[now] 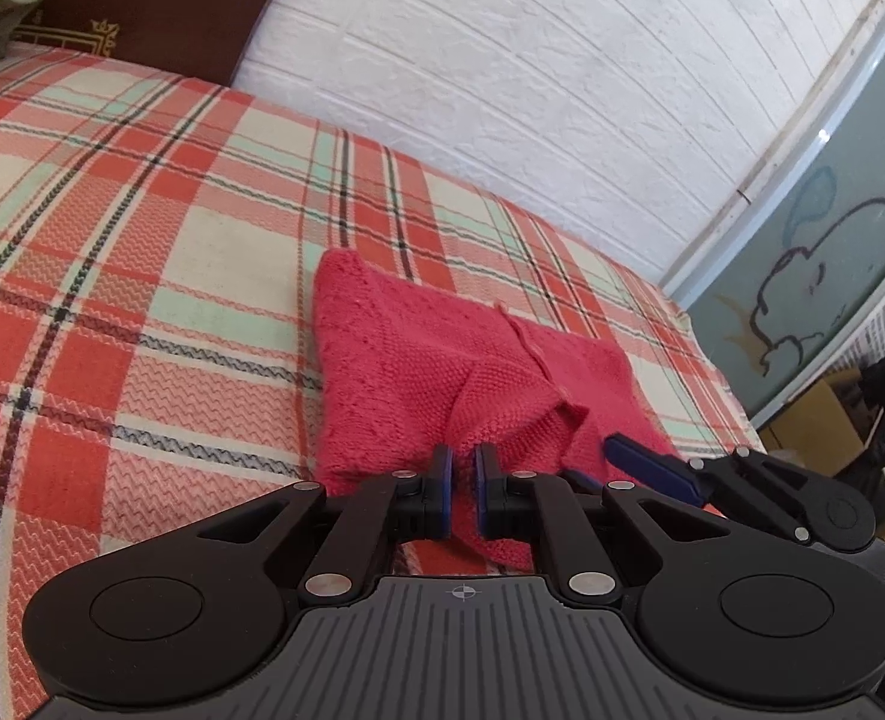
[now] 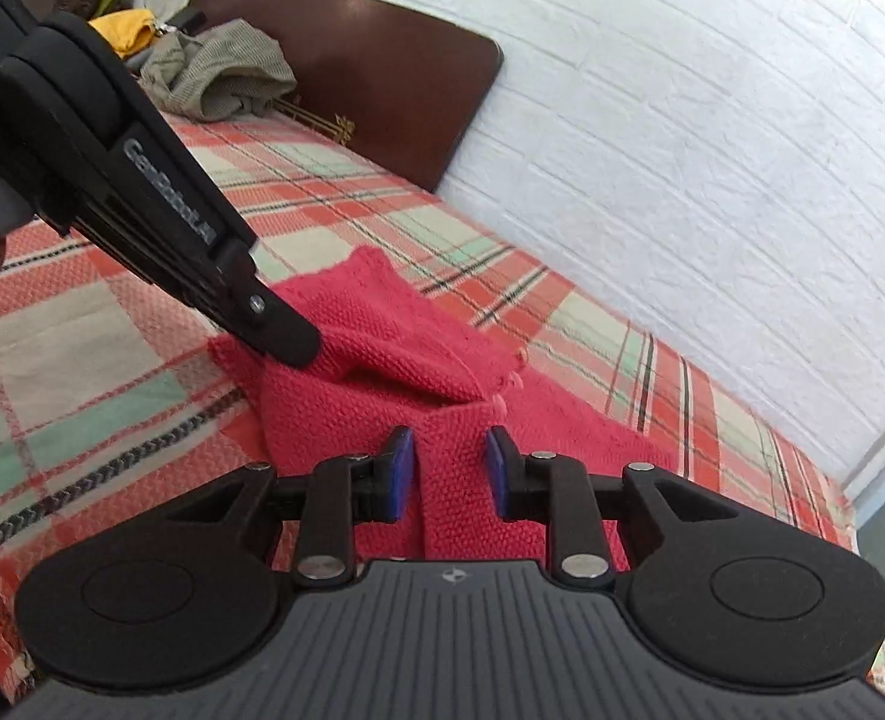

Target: Fold clothes

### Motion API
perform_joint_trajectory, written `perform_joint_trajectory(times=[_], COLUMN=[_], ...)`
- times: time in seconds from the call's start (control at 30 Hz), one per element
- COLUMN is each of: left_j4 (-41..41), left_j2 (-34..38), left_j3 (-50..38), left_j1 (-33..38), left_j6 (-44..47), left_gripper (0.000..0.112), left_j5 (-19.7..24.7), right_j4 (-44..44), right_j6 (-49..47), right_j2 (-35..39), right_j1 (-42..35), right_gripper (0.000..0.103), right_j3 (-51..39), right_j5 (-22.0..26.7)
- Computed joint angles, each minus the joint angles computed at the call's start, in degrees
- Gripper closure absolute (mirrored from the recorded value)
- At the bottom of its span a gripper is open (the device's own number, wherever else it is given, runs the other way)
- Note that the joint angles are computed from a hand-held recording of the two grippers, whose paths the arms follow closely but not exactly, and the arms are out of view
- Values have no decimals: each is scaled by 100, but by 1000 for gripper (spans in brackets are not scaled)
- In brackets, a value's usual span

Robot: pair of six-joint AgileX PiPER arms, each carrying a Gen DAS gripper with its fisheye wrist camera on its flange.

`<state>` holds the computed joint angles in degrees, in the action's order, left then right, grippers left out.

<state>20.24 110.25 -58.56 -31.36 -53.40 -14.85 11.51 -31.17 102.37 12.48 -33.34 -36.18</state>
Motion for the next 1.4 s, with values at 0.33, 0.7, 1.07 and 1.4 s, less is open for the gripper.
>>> perform_joint_trajectory(times=[0.33,0.7,1.07,1.4], left_j4=[483,1573,5011,4238], left_j2=[16,-652,577,1117], left_j3=[-75,-25,-1597,-1999], left_j1=[-16,-420,-881,-953], left_j6=[-376,94,-2297,-1795], left_gripper=[88,76,73,60], left_j5=[115,414,662,490], right_j4=[-2927,-7499,-8053,-8186], right_j6=[4202,9920,10493,10122], right_j2=[-232,242,212,41], right_j1=[-1450,-3285,-3450,-3016], right_gripper=[97,97,97,93], right_j3=[-224,-827,-1193,-1138], right_j5=[704,-887,-1033,-138])
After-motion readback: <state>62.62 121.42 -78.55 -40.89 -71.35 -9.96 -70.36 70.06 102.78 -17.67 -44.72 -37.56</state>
